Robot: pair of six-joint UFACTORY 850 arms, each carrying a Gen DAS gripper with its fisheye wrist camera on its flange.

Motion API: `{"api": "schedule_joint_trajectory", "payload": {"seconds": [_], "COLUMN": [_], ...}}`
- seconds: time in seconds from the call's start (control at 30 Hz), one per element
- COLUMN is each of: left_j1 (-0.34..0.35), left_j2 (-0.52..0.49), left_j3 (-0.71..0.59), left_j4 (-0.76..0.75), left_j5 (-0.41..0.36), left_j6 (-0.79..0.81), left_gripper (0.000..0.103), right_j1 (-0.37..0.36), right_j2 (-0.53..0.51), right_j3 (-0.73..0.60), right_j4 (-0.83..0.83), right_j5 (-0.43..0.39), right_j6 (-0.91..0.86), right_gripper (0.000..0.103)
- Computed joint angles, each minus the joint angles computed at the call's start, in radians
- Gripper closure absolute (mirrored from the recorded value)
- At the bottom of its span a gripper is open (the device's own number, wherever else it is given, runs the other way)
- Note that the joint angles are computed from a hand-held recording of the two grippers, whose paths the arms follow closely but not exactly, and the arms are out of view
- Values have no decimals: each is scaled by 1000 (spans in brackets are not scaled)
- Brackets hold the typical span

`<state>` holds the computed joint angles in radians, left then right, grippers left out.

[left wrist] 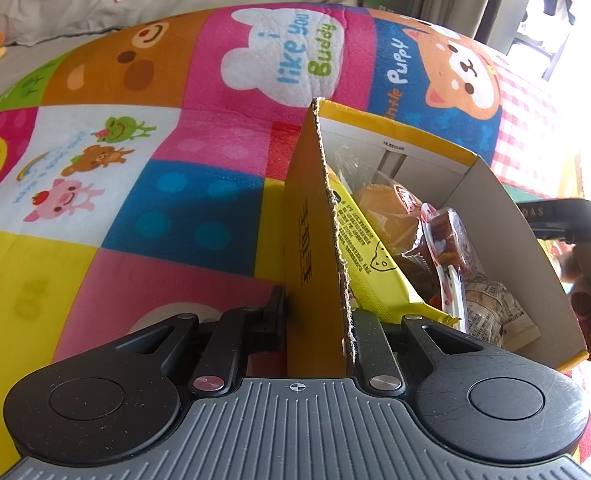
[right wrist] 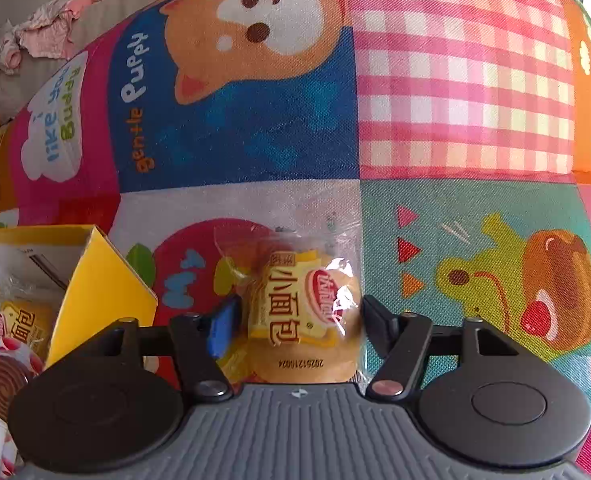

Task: Organize objects
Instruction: 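Reach the right gripper to the wrapped bread bun and grasp it, then lift the bread bun and carry it over the yellow box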

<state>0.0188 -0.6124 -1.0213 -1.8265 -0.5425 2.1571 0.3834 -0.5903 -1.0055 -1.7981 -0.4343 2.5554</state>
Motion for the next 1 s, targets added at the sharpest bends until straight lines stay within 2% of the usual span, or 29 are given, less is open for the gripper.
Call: {"api": "schedule_joint_trajectory", "payload": {"seconds": [0.1, 0.23, 0.43, 0.53, 0.8, 1.0], "left_j1": [1, 0, -5, -7, -16, -18], "left_j2": [0, 0, 4, 6, 10, 13], "left_j3": [0, 0, 3, 5, 2, 4], "left_j4": [0, -1, -12, -20, -6, -11], "left_j5": [-1, 1, 13, 18, 46, 52], "left_j6": [0, -1, 2, 9, 8, 29], "left_gripper": [86, 86, 87, 87, 88, 88], "right_j1": [29, 61, 144, 206, 381, 455], "right_j2": [14, 87, 273, 366, 594, 639], "right_j3": [19, 116, 316, 393, 457, 404], "right_j4": [77, 35, -134, -169, 9, 34], "right_j5": [-53, -27, 18, -2, -153, -248], "right_j6": [-78, -25, 238, 331, 148, 21], "right_gripper": [44, 45, 45, 45, 44, 44]}}
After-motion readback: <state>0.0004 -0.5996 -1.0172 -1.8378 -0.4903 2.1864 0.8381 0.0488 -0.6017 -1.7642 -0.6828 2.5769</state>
